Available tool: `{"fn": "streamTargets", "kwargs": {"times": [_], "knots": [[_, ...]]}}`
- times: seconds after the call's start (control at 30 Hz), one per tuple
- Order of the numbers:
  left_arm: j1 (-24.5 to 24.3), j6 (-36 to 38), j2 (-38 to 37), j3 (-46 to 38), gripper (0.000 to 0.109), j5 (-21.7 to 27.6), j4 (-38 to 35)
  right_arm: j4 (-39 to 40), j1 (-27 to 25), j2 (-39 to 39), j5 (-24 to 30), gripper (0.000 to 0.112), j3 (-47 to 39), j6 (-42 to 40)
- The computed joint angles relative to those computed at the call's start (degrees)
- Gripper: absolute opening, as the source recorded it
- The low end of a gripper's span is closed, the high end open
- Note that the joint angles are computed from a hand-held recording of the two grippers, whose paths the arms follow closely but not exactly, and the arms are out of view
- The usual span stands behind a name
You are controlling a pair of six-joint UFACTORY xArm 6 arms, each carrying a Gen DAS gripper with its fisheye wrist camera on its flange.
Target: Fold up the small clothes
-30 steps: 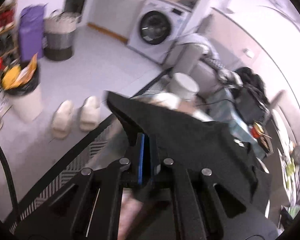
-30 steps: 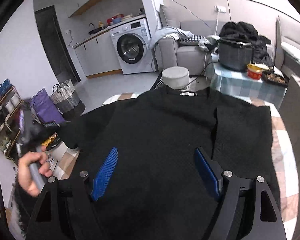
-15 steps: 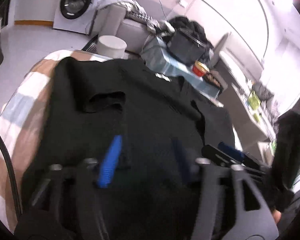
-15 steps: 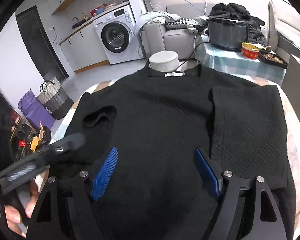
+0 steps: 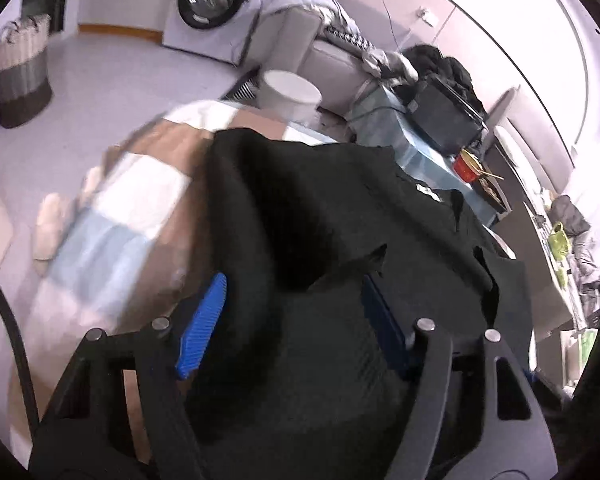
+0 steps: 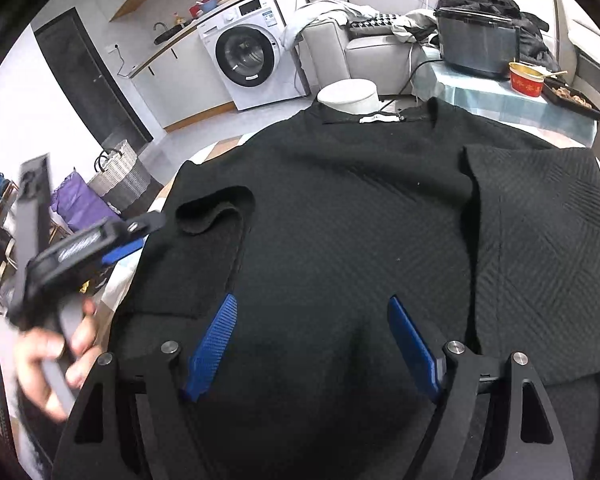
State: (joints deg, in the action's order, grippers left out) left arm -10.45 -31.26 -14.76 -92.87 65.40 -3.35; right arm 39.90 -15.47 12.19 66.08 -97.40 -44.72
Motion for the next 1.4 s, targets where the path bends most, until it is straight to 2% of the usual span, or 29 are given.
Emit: {"fn": "streamTargets", "kwargs": {"times": [0.03,0.07,0.13,0.17,0.2,0.23,0.3,0.43,0.47,0.5,0.53,0.57,0.6,0.67,0.83,0.97,1.07,1.1,1.13,1.3,1.4], "knots": [[0.2,0.0,1.6,-1.2,0.066,-0.1,-0.7,-0.2,0.0,0.4,0.0,0.08,-0.4,0.2],[0.2,0.0,2.5,-1.8,0.059,-0.2,-0.7,-0.2,0.0,0.7,0.2,0.08,-0.6,0.2],[-0.2,0.6,6.0,-5.0,0.037,0.2,-0.4,-0.5,-0.1,0.7,0.3,0.08,-0.6,0.5],[0.0,1.0,7.6,-6.5,0.019,0.5,-0.5,-0.5,-0.4,0.6,0.4,0.08,-0.6,0.4],[0.3,1.4,10.0,-8.2,0.009,-0.1,-1.0,-0.3,-0.5,0.7,0.5,0.08,-0.8,0.4],[0.9,1.9,11.6,-9.9,0.005,-0.8,-2.5,-0.2,-0.6,0.7,0.5,0.08,-0.8,0.4],[1.3,2.9,14.7,-13.5,0.004,-3.2,-5.4,-0.3,-0.9,0.7,0.4,0.08,-0.9,0.4],[-0.8,1.7,21.3,-24.0,0.004,-1.1,-1.3,-0.5,-1.3,0.5,0.0,0.08,-0.9,0.5],[-1.1,1.7,21.5,-24.0,0.013,-2.3,-2.1,-0.5,-1.4,0.4,-0.2,0.08,-0.9,0.5],[-1.2,2.7,21.4,-23.2,0.032,-4.0,-3.8,-0.4,-1.6,0.2,-0.3,0.08,-0.7,0.4],[-1.4,3.0,21.6,-23.4,0.044,-4.5,-4.6,-0.4,-1.7,0.1,-0.3,0.08,-0.7,0.5],[-1.7,2.8,21.4,-22.8,0.063,-5.3,-5.2,-0.4,-1.8,0.1,-0.1,0.08,-0.7,0.5],[-1.8,2.0,19.8,-19.8,0.072,-8.3,-5.6,-0.3,-2.0,0.1,0.0,0.08,-0.6,0.6],[-2.0,1.2,18.8,-18.3,0.074,-9.0,-5.6,-0.5,-2.0,0.0,0.0,0.08,-0.8,0.9],[-3.3,1.3,21.1,-23.1,0.074,-0.6,-0.2,-0.2,-2.6,0.1,0.8,0.08,-1.1,1.1],[-5.9,1.6,15.4,-18.1,0.075,-1.1,5.7,-0.2,-3.5,-2.3,-0.8,0.08,0.9,-0.3],[-8.6,1.3,10.6,-15.1,0.092,0.3,10.5,-1.1,-4.4,-4.9,-2.3,0.083,3.1,-1.3],[-9.9,1.3,8.4,-13.6,0.1,0.5,12.2,-1.2,-4.8,-6.1,-2.6,0.088,4.2,-1.9],[-11.7,1.1,6.3,-12.6,0.103,2.0,14.2,-1.1,-5.3,-7.5,-3.0,0.089,5.5,-2.6],[-20.9,-1.7,-0.8,-11.7,0.102,10.7,22.3,-1.0,-7.4,-15.6,-6.2,0.099,13.5,-7.2],[-27.3,-4.8,-4.2,-10.9,0.102,14.9,27.0,-0.8,-8.9,-19.8,-7.5,0.1,17.0,-9.8]]}}
